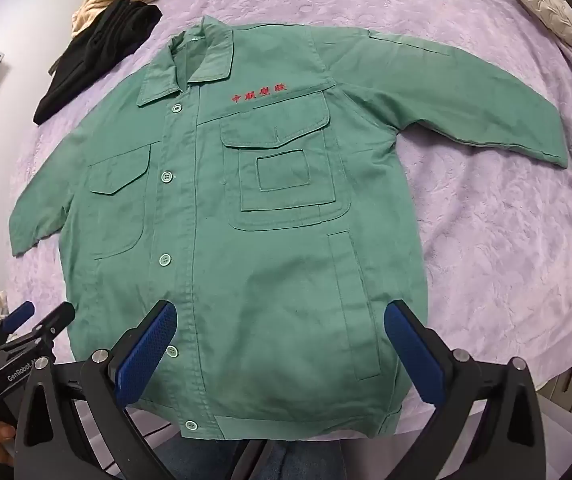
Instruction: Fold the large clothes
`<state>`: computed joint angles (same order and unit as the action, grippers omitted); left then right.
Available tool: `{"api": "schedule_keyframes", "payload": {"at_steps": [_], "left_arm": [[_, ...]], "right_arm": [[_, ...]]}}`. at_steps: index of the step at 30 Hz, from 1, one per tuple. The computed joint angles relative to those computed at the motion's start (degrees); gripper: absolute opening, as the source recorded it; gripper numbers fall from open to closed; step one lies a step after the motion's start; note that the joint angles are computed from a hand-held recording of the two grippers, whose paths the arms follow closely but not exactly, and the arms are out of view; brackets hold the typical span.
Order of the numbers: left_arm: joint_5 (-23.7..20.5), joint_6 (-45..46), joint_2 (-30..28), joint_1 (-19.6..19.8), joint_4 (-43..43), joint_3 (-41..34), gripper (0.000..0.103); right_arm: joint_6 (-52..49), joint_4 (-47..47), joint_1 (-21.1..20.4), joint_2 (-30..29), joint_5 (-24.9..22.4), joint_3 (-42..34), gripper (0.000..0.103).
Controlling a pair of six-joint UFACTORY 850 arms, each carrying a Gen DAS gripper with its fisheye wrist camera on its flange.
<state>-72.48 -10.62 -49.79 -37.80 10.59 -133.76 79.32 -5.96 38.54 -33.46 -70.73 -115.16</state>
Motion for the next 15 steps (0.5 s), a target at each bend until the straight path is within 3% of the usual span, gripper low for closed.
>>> {"api": "schedule_keyframes", "payload": {"at_steps": [2, 5, 8, 10, 15], "left_arm": [[-1.3, 0.8, -0.3, 0.1, -2.3, -0.6, 0.103], [-1.0, 3.2, 0.7, 1.0, -5.0, 0.6, 0.103], [-6.2, 5.0, -3.0, 2.1, -7.9, -6.5, 0.103], [-5.9, 4.7, -2.8, 2.2, -8.0, -6.1, 0.103], [-5.5, 4.6, -2.5, 1.5, -6.8, -6.3, 0.103]], "right_arm": [[0.7, -0.2, 0.5, -3.3, -4.6, -5.0, 0.103], [0.6, 2.7, -0.3, -6.3, -7.6, -9.5, 0.103], [1.3, 2.9, -0.2, -5.6, -5.2, -8.4, 0.103], [1.0, 3.1, -0.2, -5.6, -4.7, -8.4, 0.103], [-0.5, 1.9, 0.1, -8.3, -8.7, -13.4, 0.103]]}}
